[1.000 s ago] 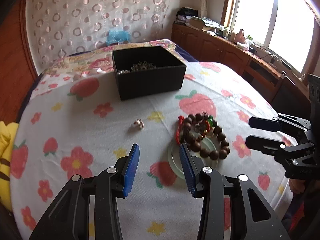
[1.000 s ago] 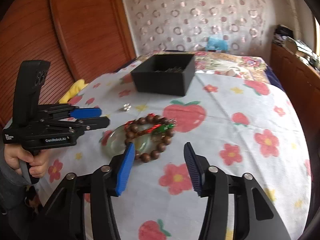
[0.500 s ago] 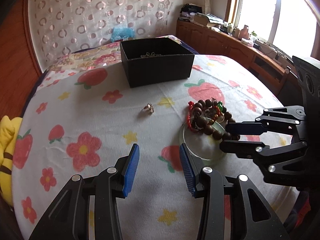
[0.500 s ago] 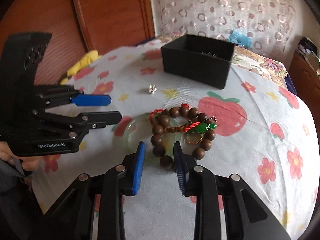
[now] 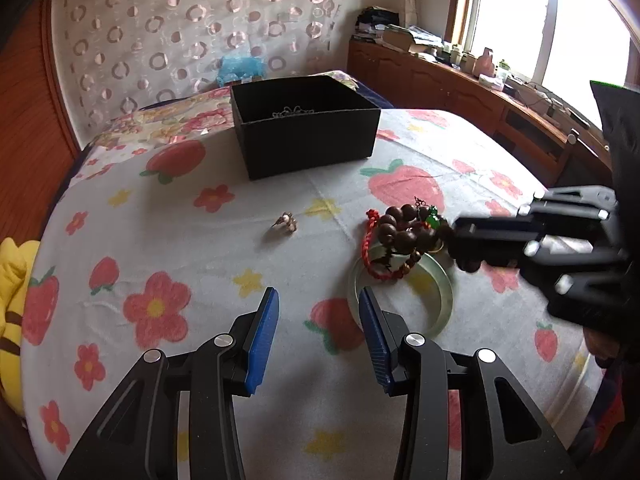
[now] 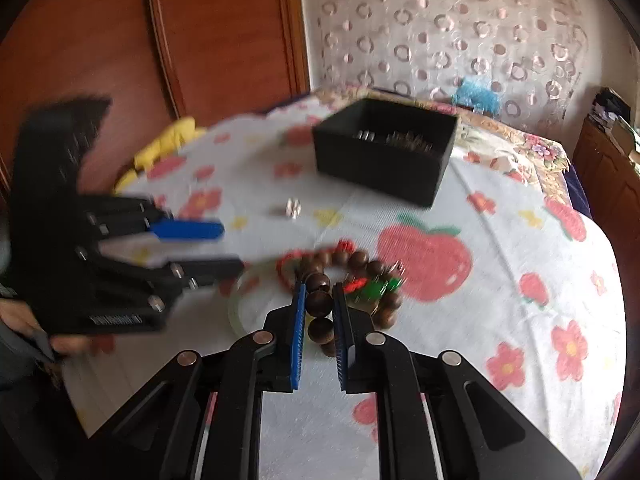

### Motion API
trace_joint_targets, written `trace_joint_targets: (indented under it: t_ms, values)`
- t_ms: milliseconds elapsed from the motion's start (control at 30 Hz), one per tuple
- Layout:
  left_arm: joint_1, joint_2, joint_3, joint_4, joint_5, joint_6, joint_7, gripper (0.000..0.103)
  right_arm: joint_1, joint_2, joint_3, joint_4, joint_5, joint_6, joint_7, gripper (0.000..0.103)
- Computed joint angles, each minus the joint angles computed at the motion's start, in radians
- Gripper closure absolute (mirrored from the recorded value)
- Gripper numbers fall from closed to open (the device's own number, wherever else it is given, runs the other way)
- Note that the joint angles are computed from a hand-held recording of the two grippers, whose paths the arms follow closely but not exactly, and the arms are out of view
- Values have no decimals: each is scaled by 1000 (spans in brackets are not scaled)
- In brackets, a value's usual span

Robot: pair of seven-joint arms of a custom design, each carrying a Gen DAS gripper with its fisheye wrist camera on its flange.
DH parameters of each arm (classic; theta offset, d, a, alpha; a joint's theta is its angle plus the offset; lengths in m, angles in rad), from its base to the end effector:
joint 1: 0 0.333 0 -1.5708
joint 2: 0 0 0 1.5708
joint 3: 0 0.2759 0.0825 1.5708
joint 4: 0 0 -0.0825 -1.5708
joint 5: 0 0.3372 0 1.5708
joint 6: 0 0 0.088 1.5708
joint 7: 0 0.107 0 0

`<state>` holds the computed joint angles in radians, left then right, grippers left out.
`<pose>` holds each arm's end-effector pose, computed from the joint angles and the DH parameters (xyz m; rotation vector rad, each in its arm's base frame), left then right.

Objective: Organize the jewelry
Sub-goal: 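Grasp the brown wooden bead bracelet with the right tool while the left tool returns to the pile, then lift the bead bracelet with the right tool while the left tool grasps the red cord bracelet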

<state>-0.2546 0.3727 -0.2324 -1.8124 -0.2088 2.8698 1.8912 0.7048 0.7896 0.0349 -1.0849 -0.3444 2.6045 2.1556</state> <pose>0.5738 -0.2723 0.4093 -1.2852 2.3792 -0.9190 0.5463 0.4947 0.4247 -1.9935 1.3729 -0.4364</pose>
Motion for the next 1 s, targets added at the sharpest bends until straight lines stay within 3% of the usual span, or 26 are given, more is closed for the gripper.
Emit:
trace_joint_targets:
  t_ms: [233,367,567,800,900,1000]
  values:
    - [-3,17,-18,42,-15,-17,17,63,-14,-131,-47,-173,-71,142,133,88]
    - [-14,39,-18,78,-12,-31,23,63,-13,-177,-71,-225,-124,162,200,88]
    - [-7,103,-34,183,-36,-117,35,64,-19,-234,-84,-301,-206,182,294,88]
    - [-16,176,-32,301,-50,-221,39,82,-45,-246,-56,-327,-225,184,313,88]
    - [-17,181,-30,304,-51,-221,42,85,-46,-245,-54,-325,-230,184,317,88]
    - [-13,171,-34,291,-64,-203,44,101,-50,-234,-50,-302,-229,176,305,88]
